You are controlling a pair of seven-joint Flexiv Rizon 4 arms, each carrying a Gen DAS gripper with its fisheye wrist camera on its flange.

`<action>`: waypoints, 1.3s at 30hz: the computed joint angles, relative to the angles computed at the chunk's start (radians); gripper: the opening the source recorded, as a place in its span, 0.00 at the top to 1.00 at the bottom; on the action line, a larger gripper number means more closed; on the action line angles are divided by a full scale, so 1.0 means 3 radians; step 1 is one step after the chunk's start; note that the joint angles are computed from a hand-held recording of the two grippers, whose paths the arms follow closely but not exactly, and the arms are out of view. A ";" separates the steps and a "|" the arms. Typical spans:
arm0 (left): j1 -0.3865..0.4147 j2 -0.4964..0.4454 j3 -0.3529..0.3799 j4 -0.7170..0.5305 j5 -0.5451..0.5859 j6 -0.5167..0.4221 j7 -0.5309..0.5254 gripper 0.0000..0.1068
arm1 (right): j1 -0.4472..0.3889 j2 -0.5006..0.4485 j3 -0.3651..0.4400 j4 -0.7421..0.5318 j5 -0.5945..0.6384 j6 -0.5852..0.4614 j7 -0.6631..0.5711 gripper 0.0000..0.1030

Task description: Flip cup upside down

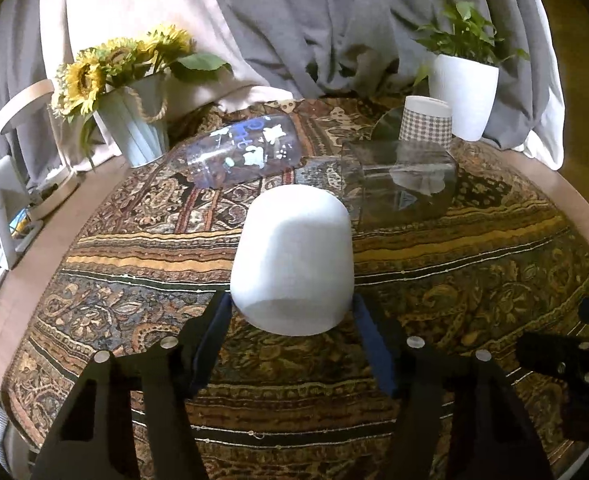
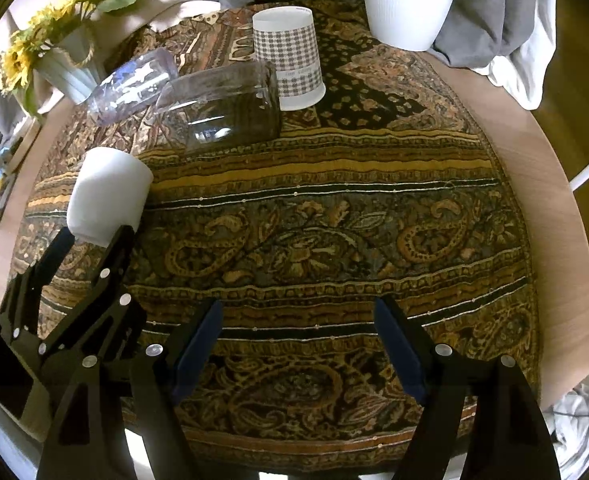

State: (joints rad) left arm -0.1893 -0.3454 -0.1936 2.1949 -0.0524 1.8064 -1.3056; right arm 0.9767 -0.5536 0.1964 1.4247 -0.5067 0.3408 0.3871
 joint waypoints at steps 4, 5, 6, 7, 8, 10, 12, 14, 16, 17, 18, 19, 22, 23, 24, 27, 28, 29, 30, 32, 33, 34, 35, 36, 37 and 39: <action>0.0045 -0.0006 -0.0046 0.0011 0.0014 0.0030 -0.0018 0.42 | 0.0008 -0.0011 -0.0001 -0.0018 0.0008 -0.0024 0.0005 0.24; 0.0045 -0.0008 -0.0046 0.0009 0.0018 0.0034 -0.0021 0.42 | 0.0010 -0.0011 -0.0002 -0.0020 0.0009 -0.0030 0.0010 0.24; 0.0049 -0.0007 -0.0047 0.0009 0.0023 0.0031 -0.0019 0.42 | 0.0014 -0.0012 -0.0002 -0.0024 0.0010 -0.0041 0.0015 0.24; 0.0073 -0.0005 -0.0070 0.0010 0.0031 0.0029 -0.0019 0.42 | 0.0017 -0.0011 -0.0003 -0.0024 0.0010 -0.0049 0.0022 0.24; 0.0111 -0.0003 -0.0108 0.0013 0.0042 0.0023 -0.0018 0.42 | 0.0019 -0.0015 -0.0003 -0.0031 0.0013 -0.0056 0.0026 0.24; 0.0167 0.0009 -0.0164 0.0015 0.0050 -0.0002 -0.0020 0.43 | 0.0016 -0.0013 -0.0001 -0.0027 0.0019 -0.0046 0.0035 0.24; 0.0202 0.0023 -0.0206 0.0008 0.0054 -0.0034 -0.0010 0.43 | 0.0015 -0.0009 -0.0002 -0.0023 0.0014 -0.0042 0.0039 0.24; 0.0240 0.0046 -0.0250 0.0006 0.0057 -0.0053 0.0004 0.43 | 0.0019 -0.0007 -0.0007 -0.0021 -0.0001 -0.0045 0.0041 0.24; 0.0259 0.0071 -0.0273 -0.0005 0.0049 -0.0078 0.0017 0.43 | 0.0020 -0.0007 -0.0012 -0.0027 -0.0015 -0.0042 0.0046 0.24; 0.0273 0.0080 -0.0290 -0.0011 0.0041 -0.0094 0.0025 0.43 | 0.0020 -0.0005 -0.0014 -0.0029 -0.0023 -0.0038 0.0045 0.24; 0.0280 0.0088 -0.0299 -0.0016 0.0029 -0.0104 0.0027 0.43 | 0.0020 0.0000 -0.0018 -0.0023 -0.0036 -0.0031 0.0051 0.24; 0.0337 0.0093 -0.0366 -0.0016 0.0017 -0.0106 0.0028 0.43 | 0.0025 0.0001 -0.0022 -0.0028 -0.0047 -0.0036 0.0060 0.24; 0.0355 0.0094 -0.0392 -0.0052 -0.0017 -0.0166 0.0055 0.43 | 0.0024 0.0010 -0.0034 -0.0025 -0.0082 -0.0035 0.0079 0.24; 0.0374 0.0098 -0.0419 -0.0068 -0.0043 -0.0199 0.0061 0.43 | 0.0022 0.0017 -0.0037 -0.0016 -0.0093 -0.0026 0.0092 0.24; 0.0407 0.0100 -0.0459 -0.0072 -0.0067 -0.0213 0.0071 0.43 | 0.0017 0.0025 -0.0039 -0.0005 -0.0103 -0.0012 0.0103 0.24; 0.0312 0.0095 -0.0374 -0.0150 -0.0144 -0.0313 0.0091 0.43 | 0.0003 0.0040 -0.0043 0.0015 -0.0133 0.0016 0.0120 0.24; 0.0290 0.0089 -0.0361 -0.0182 -0.0173 -0.0342 0.0104 0.43 | -0.0001 0.0046 -0.0044 0.0024 -0.0143 0.0028 0.0126 0.24; 0.0256 0.0081 -0.0328 -0.0209 -0.0191 -0.0361 0.0121 0.43 | -0.0007 0.0053 -0.0048 0.0031 -0.0158 0.0039 0.0131 0.24; 0.0168 0.0071 -0.0237 -0.0250 -0.0200 -0.0393 0.0126 0.44 | -0.0011 0.0057 -0.0051 0.0035 -0.0170 0.0043 0.0137 0.24; 0.0052 0.0047 -0.0122 -0.0335 -0.0220 -0.0455 0.0150 0.44 | -0.0019 0.0066 -0.0056 0.0042 -0.0192 0.0056 0.0148 0.24; -0.0024 0.0033 -0.0040 -0.0374 -0.0222 -0.0482 0.0149 0.44 | -0.0029 0.0073 -0.0059 0.0052 -0.0207 0.0071 0.0146 0.24; -0.0113 0.0014 0.0054 -0.0433 -0.0222 -0.0524 0.0138 0.44 | -0.0035 0.0077 -0.0060 0.0053 -0.0213 0.0072 0.0146 0.24; -0.0139 0.0004 0.0079 -0.0464 -0.0234 -0.0555 0.0143 0.44 | -0.0040 0.0081 -0.0064 0.0056 -0.0225 0.0079 0.0148 0.24; -0.0163 -0.0011 0.0103 -0.0510 -0.0255 -0.0605 0.0141 0.44 | -0.0049 0.0087 -0.0068 0.0062 -0.0240 0.0093 0.0147 0.24; -0.0173 -0.0017 0.0110 -0.0533 -0.0272 -0.0635 0.0144 0.44 | -0.0054 0.0090 -0.0071 0.0064 -0.0252 0.0098 0.0147 0.24; -0.0192 -0.0047 0.0127 -0.0610 -0.0318 -0.0726 0.0138 0.44 | -0.0070 0.0096 -0.0079 0.0065 -0.0276 0.0113 0.0140 0.24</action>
